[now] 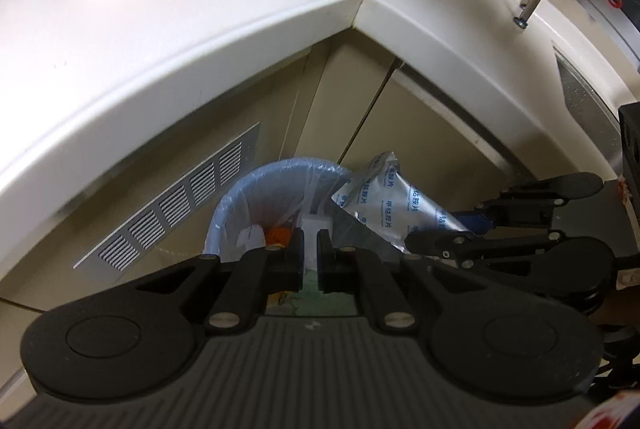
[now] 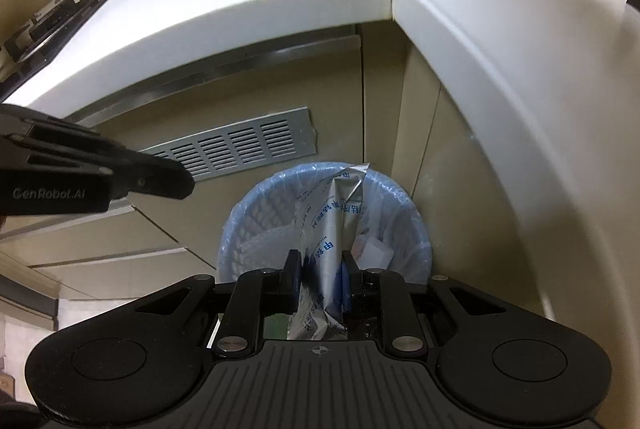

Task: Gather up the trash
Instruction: 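Carry the towel and foil pack over the bin and open both tools, then move both open tools back to the counter toward the crumpled paper and red cap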

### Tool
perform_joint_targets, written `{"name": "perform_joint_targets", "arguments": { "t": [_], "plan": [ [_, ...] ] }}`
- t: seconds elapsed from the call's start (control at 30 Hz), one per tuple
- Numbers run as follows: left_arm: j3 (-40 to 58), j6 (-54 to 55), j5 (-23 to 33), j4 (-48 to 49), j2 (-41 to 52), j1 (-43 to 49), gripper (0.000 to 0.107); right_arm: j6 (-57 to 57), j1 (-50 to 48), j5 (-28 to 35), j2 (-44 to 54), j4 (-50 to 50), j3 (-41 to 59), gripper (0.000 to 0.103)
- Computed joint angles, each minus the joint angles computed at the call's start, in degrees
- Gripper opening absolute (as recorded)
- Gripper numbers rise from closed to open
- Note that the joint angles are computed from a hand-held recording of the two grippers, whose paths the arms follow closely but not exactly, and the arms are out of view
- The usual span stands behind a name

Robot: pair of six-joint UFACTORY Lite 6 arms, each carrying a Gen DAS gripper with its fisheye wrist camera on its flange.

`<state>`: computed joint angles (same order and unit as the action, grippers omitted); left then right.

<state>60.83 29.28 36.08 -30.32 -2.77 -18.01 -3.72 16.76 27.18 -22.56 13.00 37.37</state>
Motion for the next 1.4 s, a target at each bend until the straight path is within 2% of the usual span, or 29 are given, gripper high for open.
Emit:
{"name": "perform_joint_targets", "arguments": {
  "t": [0.17,0.2,0.23,0.3,0.87,1.07,1.3,1.4],
  "plan": [
    [-0.95,-1.47,-0.77,1.54,-0.04,0.16,0.005,-3.11,-0.68,-4.12,1.60,4.05,-1.47,0.022],
    [-1.02,-2.09,-0.93,2.03,-0.04,0.13,0.005,-3.57,-0.70,-4.85,2.65,4.84,-1.18,0.035],
    [-1.24,-2.51,-1.11,2.35,-0.06,0.13,0.005,-4.71,-1.32,-5.29,2.93,6.34,-1.43,0.052],
    [-1.44,-3.36,-1.33,3.02,-0.01,0.11,0.005,-8.17,-2.83,-5.36,3.44,10.30,-1.49,0.058],
    [-1.96,-5.02,-1.50,4.69,-2.41,1.44,0.006,-2.70,-0.91,1.23,-0.86,3.10,0.50,0.058],
    [1.37,-6.73,-1.78,5.35,-4.62,0.39,0.006,1.32,1.22,3.80,-4.18,-3.03,6.53,0.058],
    [8.58,-11.95,-2.76,7.69,-4.55,-1.24,0.007,0.33,-0.30,4.09,-3.19,-5.01,16.01,0.058],
    [12.69,-13.51,-2.88,8.83,-2.91,-0.95,0.013,-3.06,-2.53,4.35,-1.73,-2.96,20.03,0.058]
  ]
}}
